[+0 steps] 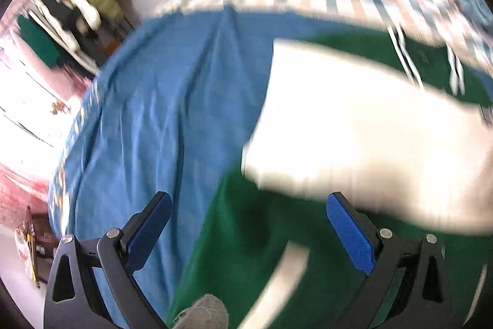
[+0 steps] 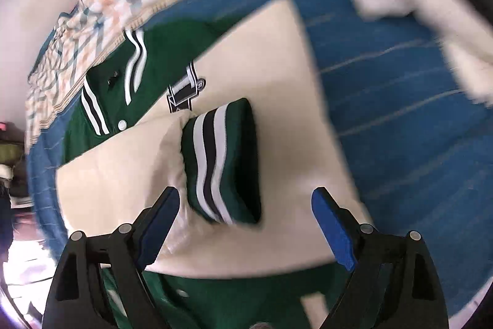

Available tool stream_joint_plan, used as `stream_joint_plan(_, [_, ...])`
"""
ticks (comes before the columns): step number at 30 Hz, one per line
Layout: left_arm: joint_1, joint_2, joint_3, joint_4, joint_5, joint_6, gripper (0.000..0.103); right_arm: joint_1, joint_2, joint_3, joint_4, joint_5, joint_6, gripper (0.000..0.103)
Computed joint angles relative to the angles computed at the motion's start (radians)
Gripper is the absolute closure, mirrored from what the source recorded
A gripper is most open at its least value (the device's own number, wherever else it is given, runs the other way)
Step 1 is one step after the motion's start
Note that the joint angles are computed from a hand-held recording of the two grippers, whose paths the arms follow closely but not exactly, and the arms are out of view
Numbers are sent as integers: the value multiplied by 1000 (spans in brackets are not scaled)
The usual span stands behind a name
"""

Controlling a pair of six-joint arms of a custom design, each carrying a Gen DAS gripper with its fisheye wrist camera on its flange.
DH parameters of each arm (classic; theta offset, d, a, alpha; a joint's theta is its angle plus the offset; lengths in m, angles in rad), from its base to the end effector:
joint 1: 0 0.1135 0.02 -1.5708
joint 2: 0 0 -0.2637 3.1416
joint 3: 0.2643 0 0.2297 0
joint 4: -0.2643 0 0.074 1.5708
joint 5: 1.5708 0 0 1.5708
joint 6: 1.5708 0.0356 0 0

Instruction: Fold large clothes

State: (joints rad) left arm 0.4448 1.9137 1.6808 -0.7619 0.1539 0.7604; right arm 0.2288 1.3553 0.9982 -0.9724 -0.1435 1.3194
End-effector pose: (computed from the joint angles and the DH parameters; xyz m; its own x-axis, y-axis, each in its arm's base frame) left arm 0.3614 0.1662 0.2775 -0.7896 0.3781 -0.4833 0.2683 0.9211 0.2822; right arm 0.2116 0.0545 0.2437 -0.4849 0.8713 0.0751 0.8519 0.4512 0.2660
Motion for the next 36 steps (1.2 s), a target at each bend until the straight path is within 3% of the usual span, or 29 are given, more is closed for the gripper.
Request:
stream_joint_plan(2, [-68, 80, 103, 5, 8, -84, 0, -4, 38, -76, 99, -58, 14, 57])
stream_joint_plan(3, [-91, 121, 157, -10, 4, -96, 0, 14, 54, -44, 65, -21, 14, 88])
stream_joint_plan(4, [-106, 144, 190, -18, -5, -99, 0, 27, 73, 2, 31, 22, 14, 90])
stream_joint_plan(6, [-142, 180, 214, 13, -35, -94, 0, 77, 61, 129, -93, 159, 70, 90])
stream_joint_plan(8, [-167, 201, 195, 52, -76, -80, 0, 95, 61, 182, -174, 216, 91, 90])
stream_joint_plan(9, [-178, 227, 198, 58, -110, -65, 0, 91, 58, 160, -192, 207, 70, 90])
stream_joint_plan(11, [-195, 285, 193, 85, -185, -24, 0, 21, 101, 88, -188, 87, -30, 84])
stream_joint_plan(13, [-196, 306, 166, 111, -197, 8, 0, 47, 79, 48, -193, 72, 55, 67])
stream_joint_plan(17, [-194, 283, 122, 152, -194, 38, 0, 169, 190, 276, -577, 239, 246, 63])
stream_joint_plan(19, [-198, 276, 105, 170, -195, 38, 0, 230, 123, 289, -516, 297, 370, 63])
stream_joint_plan(20, [-202, 278, 96, 182, -195, 37, 0, 239, 50, 246, -411, 321, 354, 63])
stream_joint_plan(21, [-204, 282, 93, 191, -192, 39, 0, 217, 8, 221, -350, 319, 283, 63])
stream_joint_plan(24, [-206, 293, 90, 207, -181, 48, 0, 181, 80, 133, -25, 223, 105, 64])
stream_joint_plan(27, [-193, 354, 203, 105, -143, 25, 0, 114, 297, 160, -70, 80, -1, 67])
stream_joint_plan(29, [-181, 388, 275, 29, -112, -4, 0, 57, 350, 147, -36, 11, -14, 66])
stream_joint_plan(31, [-173, 414, 325, -19, -95, -25, 0, 27, 417, 240, -119, -34, -49, 65])
stream_joint_plan(33, [-174, 424, 358, -56, -109, -50, 0, 29, 391, 263, -136, -45, -56, 65])
stream_joint_plan(36, [-182, 394, 369, -93, -162, -55, 0, 63, 177, 234, -184, 2, 38, 61])
